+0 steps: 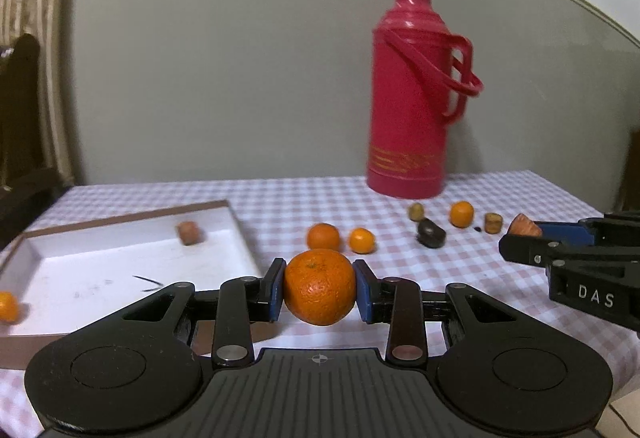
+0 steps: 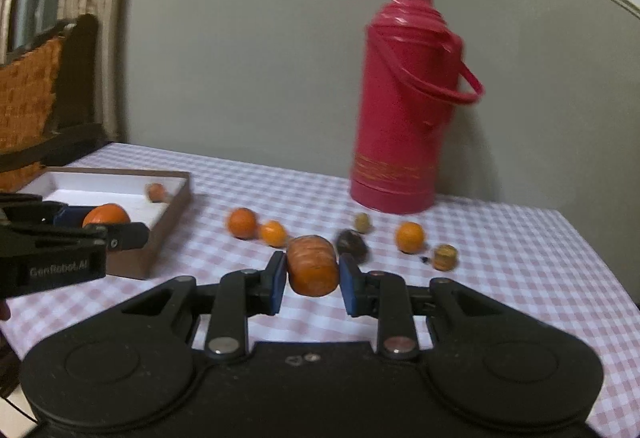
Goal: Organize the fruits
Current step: 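Carry the orange and carrot piece over the white tray with both tools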
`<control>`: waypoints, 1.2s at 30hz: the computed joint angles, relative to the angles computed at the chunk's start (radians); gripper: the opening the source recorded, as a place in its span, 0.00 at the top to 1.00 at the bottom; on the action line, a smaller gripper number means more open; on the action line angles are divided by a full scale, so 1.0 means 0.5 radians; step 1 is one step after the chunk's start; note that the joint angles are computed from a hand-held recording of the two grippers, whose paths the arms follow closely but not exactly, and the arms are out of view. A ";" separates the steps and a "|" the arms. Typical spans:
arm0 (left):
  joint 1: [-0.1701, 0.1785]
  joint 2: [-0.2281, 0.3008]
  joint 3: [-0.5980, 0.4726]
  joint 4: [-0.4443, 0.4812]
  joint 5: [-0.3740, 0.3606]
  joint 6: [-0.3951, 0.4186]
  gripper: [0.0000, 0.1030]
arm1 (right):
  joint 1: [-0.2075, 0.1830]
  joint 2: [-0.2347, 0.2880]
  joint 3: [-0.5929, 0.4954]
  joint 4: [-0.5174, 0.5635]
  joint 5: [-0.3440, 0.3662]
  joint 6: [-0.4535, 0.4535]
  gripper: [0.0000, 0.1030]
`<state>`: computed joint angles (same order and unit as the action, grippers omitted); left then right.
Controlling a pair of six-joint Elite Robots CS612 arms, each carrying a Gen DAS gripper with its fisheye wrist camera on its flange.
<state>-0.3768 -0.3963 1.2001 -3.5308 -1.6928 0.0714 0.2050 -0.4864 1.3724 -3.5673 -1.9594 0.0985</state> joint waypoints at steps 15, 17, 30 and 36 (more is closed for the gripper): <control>0.133 -0.039 0.082 -0.149 0.198 -0.017 0.65 | 0.099 0.115 -0.294 -0.092 0.340 -0.178 0.81; 0.155 -0.041 0.090 -0.159 0.229 -0.029 0.65 | 0.110 0.134 -0.341 -0.073 0.381 -0.197 0.81; 0.257 -0.017 0.040 -0.154 0.366 -0.103 0.65 | 0.188 0.278 -0.686 0.080 0.547 -0.288 0.81; 0.296 0.017 -0.038 -0.123 0.420 -0.152 0.65 | 0.210 0.334 -0.815 0.164 0.584 -0.349 0.81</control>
